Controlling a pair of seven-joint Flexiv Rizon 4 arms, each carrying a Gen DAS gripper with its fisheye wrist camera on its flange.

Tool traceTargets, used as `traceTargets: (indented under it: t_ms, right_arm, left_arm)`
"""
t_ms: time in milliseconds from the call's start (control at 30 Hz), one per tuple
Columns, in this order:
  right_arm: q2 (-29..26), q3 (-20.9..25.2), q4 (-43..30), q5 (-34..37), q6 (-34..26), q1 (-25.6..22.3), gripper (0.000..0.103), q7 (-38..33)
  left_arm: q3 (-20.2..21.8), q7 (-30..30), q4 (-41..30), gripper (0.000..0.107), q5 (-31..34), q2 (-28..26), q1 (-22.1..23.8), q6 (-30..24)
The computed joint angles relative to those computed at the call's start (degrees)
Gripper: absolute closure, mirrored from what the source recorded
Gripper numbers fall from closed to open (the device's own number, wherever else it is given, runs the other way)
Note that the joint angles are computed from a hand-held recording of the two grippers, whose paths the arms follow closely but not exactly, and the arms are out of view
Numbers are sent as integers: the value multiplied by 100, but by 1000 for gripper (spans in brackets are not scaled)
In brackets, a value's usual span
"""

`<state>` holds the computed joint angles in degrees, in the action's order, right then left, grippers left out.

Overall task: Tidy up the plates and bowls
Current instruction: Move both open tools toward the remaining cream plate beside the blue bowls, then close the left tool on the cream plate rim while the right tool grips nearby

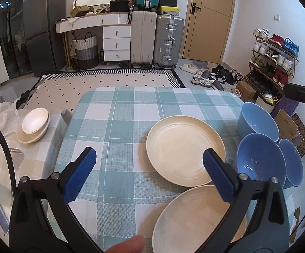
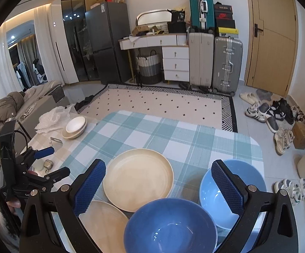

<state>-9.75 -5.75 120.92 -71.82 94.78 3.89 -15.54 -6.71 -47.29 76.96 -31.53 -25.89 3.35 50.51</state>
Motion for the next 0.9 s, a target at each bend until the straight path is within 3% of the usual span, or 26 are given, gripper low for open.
traceTargets:
  t_ms: [200,633,900]
  right_arm:
    - [-283,201,-73,1220,-262,90,1,-1007]
    - [-1080,1273,-919,4221,-1522,-48,1,-3696]
    - [-1495,1249,-1462,5231,-2129,160,1,-4627]
  left_arm:
    - [31,-192,-353,6,236,-316,-69,-158]
    - [55,-572,-880,6,640,-824,-134,-484]
    - [81,-753,-1124,6,866,-1092,-203,-648]
